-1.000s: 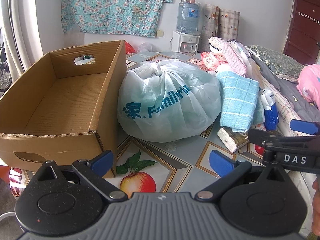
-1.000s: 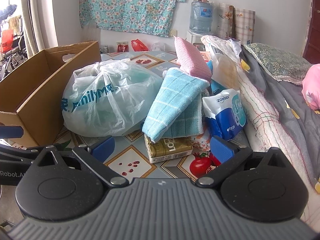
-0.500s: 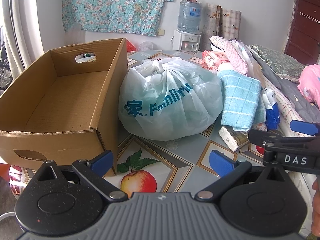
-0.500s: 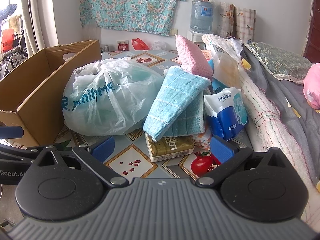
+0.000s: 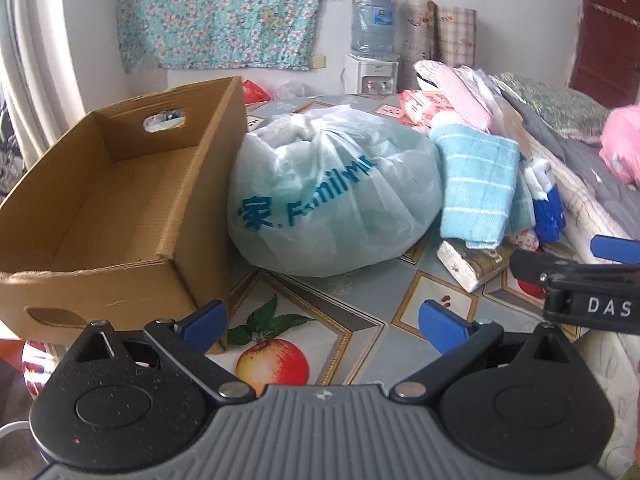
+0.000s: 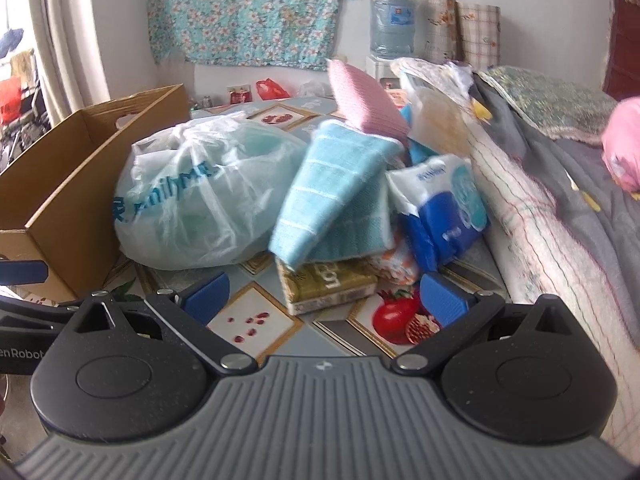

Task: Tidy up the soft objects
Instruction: 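Reach the right tool to the blue-white wet-wipes pack and close on it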

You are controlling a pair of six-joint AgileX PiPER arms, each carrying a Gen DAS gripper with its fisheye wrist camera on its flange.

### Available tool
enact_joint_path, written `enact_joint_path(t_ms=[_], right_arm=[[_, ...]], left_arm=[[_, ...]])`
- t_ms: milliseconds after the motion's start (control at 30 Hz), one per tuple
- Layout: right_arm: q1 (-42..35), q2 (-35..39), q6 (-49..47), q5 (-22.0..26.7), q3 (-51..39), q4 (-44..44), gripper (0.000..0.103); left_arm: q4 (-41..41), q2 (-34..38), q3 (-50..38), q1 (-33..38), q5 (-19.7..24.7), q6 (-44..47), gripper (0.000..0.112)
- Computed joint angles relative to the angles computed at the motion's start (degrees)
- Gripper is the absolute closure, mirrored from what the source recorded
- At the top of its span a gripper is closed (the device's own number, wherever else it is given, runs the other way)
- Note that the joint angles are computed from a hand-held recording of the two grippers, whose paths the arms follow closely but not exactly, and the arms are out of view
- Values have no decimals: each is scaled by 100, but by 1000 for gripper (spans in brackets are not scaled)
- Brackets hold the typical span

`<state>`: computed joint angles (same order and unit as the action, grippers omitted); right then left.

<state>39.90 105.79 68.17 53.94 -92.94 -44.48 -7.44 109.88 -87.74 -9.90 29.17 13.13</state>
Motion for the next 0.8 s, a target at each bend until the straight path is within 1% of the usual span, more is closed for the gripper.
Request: enact_joint_path(t_ms=[67,133,267,333,400,500,600,667,700,733,767,800], right_arm=[[-63,-119,296,-90,307,-87,1],[-131,-307,766,-316,747,-330,1],[-247,-764,2103,-769,1762,-1386,1],[-383,-978,2558,-1014,2133,-1813,1],[-565,-1141,2951,-1222,2381,-2114,1],[-894,-1357,3536,-1595,2709,-2497,1],[-1339,-1562,4215,-2233,3026,-2797,1],[-1697,-1614,4623,-2769,3153,-2883,1],[-1929,-1628,4835,-3150,3203,-2904,2],[-2164,-1614,5054,-3529,3227,-2908,2],[-2376,-1561,5154,-3873,3212,-2810,3],[-2576,-1485,5062,-4174,3157,-2552,5]], left_arm=[[-148,42,-34,-37,39,206,10],[-361,48,-2,-81,-22,465,10],[-476,74,8,-243,-273,744,10],[-625,170,-172,-299,-220,917,10],[-1080,312,-460,-303,-85,1301,10],[-1724,469,-768,-329,-21,1828,12],[-2251,718,-1191,-405,20,2301,17],[-2522,954,-1602,-474,134,2577,21],[-2660,1094,-1847,-510,223,2729,25],[-2717,1213,-2058,-558,311,2812,28],[-2703,1388,-2373,-615,453,2838,31],[-2644,1588,-2733,-677,630,2825,37]])
